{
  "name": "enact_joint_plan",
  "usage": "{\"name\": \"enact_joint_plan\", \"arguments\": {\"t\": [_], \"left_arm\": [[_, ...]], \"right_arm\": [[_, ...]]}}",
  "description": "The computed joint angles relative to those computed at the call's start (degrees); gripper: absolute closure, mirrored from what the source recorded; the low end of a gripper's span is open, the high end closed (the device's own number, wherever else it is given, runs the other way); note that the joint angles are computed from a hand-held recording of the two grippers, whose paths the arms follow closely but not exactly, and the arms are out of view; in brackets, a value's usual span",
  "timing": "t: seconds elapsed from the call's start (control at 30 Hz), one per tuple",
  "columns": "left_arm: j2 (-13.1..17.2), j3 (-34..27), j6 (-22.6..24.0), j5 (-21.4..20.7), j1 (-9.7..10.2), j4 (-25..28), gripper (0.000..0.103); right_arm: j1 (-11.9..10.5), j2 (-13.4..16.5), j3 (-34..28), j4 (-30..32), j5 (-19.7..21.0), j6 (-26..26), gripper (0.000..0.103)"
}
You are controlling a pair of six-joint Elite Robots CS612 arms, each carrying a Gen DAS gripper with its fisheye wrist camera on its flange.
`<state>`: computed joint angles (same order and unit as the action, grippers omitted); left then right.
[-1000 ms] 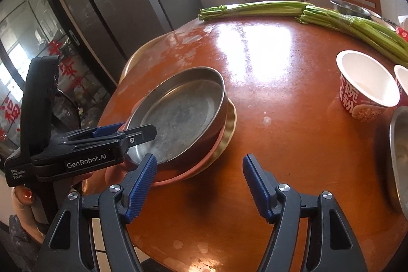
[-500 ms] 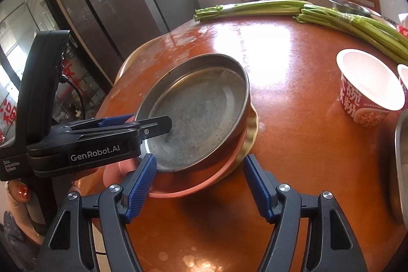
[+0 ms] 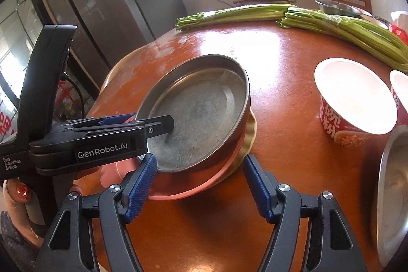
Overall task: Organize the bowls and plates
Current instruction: 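Lower the silver tray onto the pink plate and open the left tool, then move the left tool to the steel bowl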
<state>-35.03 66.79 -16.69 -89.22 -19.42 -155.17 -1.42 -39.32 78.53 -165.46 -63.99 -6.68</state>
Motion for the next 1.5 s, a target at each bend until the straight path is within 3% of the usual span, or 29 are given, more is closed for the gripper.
{"name": "enact_joint_plan", "arguments": {"t": [0.23, 0.37, 0.67, 1.5], "left_arm": [[0.64, -1.31, -0.07, 0.21, -0.26, 0.6, 0.042], [0.17, -0.42, 0.01, 5.44, -1.11, -0.31, 0.042], [-1.61, 2.41, -0.64, 9.46, -1.6, -3.02, 0.042], [-6.11, 9.33, -0.13, 11.35, -4.91, -10.95, 0.042]], "right_arm": [[-0.01, 0.08, -0.55, -0.05, -1.3, -0.68, 0.031], [-0.01, 0.25, -0.8, -0.6, -2.02, -0.41, 0.031], [0.06, -0.28, 0.35, -4.17, -3.73, -0.57, 0.031], [-2.32, -4.16, 7.11, -15.68, -4.17, 1.26, 0.031]]}}
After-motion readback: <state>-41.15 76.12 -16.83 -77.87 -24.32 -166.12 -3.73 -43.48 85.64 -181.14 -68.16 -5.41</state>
